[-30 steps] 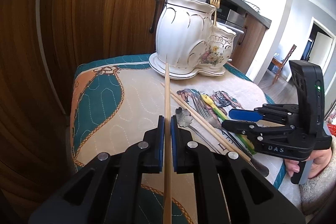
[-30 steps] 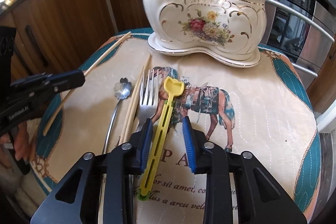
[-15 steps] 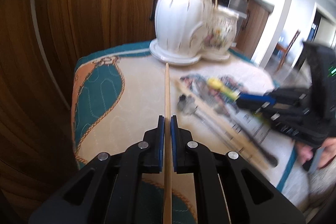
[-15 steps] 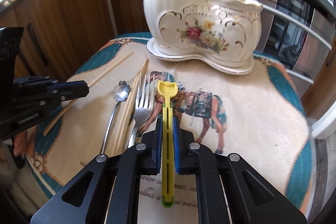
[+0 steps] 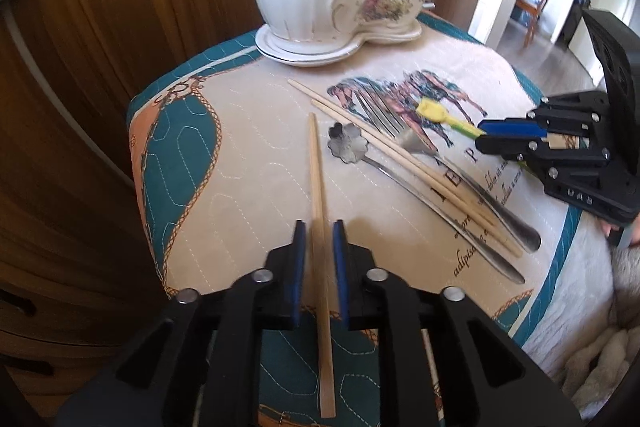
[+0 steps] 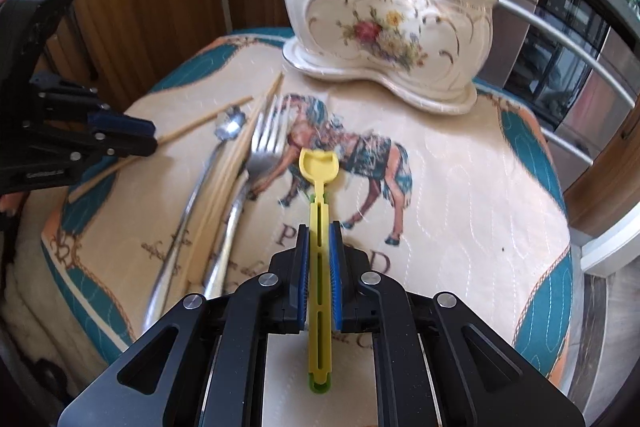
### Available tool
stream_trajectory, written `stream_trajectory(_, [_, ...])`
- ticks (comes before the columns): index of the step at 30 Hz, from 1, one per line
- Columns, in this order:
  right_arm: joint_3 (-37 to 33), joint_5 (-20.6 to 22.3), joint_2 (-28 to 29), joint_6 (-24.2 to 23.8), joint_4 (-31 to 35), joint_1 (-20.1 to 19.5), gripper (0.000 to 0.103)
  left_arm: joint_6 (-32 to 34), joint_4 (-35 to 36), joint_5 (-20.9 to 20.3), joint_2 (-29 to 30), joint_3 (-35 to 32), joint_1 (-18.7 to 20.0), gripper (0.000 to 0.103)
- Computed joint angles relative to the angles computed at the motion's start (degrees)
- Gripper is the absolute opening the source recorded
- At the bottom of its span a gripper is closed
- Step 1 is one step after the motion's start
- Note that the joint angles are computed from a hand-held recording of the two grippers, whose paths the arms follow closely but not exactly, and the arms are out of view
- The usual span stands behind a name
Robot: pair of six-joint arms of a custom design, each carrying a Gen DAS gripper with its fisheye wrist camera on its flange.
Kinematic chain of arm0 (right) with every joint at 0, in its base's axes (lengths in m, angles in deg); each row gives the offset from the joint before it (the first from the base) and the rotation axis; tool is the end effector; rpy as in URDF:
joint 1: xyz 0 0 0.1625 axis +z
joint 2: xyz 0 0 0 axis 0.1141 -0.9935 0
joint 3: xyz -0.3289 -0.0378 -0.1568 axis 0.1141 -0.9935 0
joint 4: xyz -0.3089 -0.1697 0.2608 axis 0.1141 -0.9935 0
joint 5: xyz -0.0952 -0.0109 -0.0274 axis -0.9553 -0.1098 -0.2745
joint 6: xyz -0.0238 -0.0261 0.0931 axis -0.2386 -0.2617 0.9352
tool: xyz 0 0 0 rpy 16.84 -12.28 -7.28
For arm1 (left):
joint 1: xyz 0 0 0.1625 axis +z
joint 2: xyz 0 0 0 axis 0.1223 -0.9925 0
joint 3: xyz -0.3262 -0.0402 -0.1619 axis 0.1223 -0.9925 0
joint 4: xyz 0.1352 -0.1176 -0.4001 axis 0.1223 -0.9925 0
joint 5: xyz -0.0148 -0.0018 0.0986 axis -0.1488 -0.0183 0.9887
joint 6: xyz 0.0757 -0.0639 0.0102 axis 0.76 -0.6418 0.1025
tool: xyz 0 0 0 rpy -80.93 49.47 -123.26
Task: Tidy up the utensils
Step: 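Carry the chopstick into the tall cup while the right tool drops the yellow utensil into the small cup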
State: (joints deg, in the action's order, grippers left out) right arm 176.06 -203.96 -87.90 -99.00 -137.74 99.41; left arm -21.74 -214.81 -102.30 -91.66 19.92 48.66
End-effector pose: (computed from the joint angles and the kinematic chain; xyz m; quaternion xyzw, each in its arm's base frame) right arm 0.2259 -0.5249 0.1593 0.2141 -0.8859 0.2550 0.3231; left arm -0.1890 -0.6038 0.1857 0.4359 0.8575 -0.0952 0.2562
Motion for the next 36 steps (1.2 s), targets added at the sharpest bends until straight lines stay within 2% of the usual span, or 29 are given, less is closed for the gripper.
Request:
stream_trajectory(3, [-0.8,0.0,-0.5,0.7,3.4,0.0,0.013,0.5,1.4,1.0,0.2,-0.1,-0.3,0.018])
stream_trajectory(9, [-3.1,-2.0,0.9,-1.6,6.1,0.6,0.015,0.9,2.6,0.9,0.3,-0.7,0.0,0.018])
stream_trajectory(11, [-3.0,-1.7,1.2,-2.5,5.1,0.5,0.012,0.8,2.2,0.6,0.5,-0.7,0.1,0.015])
stream_trajectory(12, [-2.7,-0.9,1.1,-2.5,4.4,0.4,0.011,1.0,1.6,0.8,0.5,-0.5,0.1,0.010])
stream_trajectory(14, [-2.3,-1.1,1.5,-3.3,1.8,0.4,0.010,0.9,0.9,0.9,0.5,-0.4,0.2,0.006])
stream_trajectory(17, [-1.1,0.7,0.9,-3.4,-2.1,0.3,0.010,0.9,0.3,0.9,0.5,-0.5,0.3,0.006])
stream_trajectory(20, [0.6,4.8,-0.3,-4.1,-8.4,0.1,0.010,1.2,-1.6,-0.2,-0.4,-0.2,0.3,0.006])
stream_trajectory(23, [1.9,8.8,-1.2,-5.5,-16.5,0.2,0.010,1.9,-5.3,-3.5,-2.0,0.6,0.1,0.006])
stream_trajectory(28, [1.3,13.4,-0.8,-5.7,-26.5,0.0,0.010,4.4,-15.7,-11.9,-4.0,2.5,-0.5,0.006])
stream_trajectory(32, [-0.8,17.1,0.0,-4.8,-31.2,-0.4,0.011,5.9,-24.1,-15.8,-2.6,2.3,-1.3,0.006])
stream_trajectory(36, [-4.9,19.9,1.7,-4.2,-33.6,-0.7,0.010,5.1,-30.5,-19.8,1.3,-1.4,-1.2,0.006])
